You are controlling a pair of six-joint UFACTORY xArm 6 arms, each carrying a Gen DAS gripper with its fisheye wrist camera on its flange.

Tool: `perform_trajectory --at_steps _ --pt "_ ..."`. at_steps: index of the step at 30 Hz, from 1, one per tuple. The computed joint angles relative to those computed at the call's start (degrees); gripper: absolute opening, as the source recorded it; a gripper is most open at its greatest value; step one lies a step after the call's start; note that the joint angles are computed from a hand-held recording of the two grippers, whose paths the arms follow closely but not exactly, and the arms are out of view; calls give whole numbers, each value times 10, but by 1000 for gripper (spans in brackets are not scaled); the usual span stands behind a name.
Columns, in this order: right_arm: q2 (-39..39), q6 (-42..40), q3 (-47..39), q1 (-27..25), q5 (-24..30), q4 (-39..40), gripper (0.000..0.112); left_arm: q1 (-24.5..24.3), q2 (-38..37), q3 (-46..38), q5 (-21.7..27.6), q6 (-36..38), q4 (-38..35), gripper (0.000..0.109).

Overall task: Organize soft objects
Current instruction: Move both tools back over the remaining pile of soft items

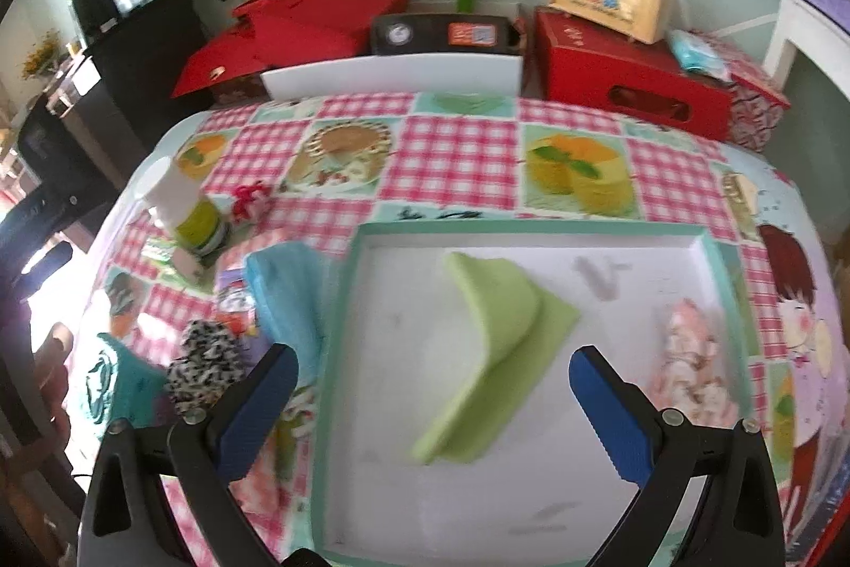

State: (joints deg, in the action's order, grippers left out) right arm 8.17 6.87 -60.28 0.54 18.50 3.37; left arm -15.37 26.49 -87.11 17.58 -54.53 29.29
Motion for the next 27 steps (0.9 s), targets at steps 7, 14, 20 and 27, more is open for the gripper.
perform_trajectory --at_steps 7,14,20,27 --pt "29 -108 -26 32 7 117 103 13 -9 12 6 -13 28 94" --pt "61 -156 -56 51 3 157 103 -3 5 2 4 109 -73 94" --pt "81 -156 -73 52 -6 149 103 -23 25 -28 52 266 -209 94" --pt "93 -153 -79 51 -29 123 91 -38 61 -100 166 349 -274 94"
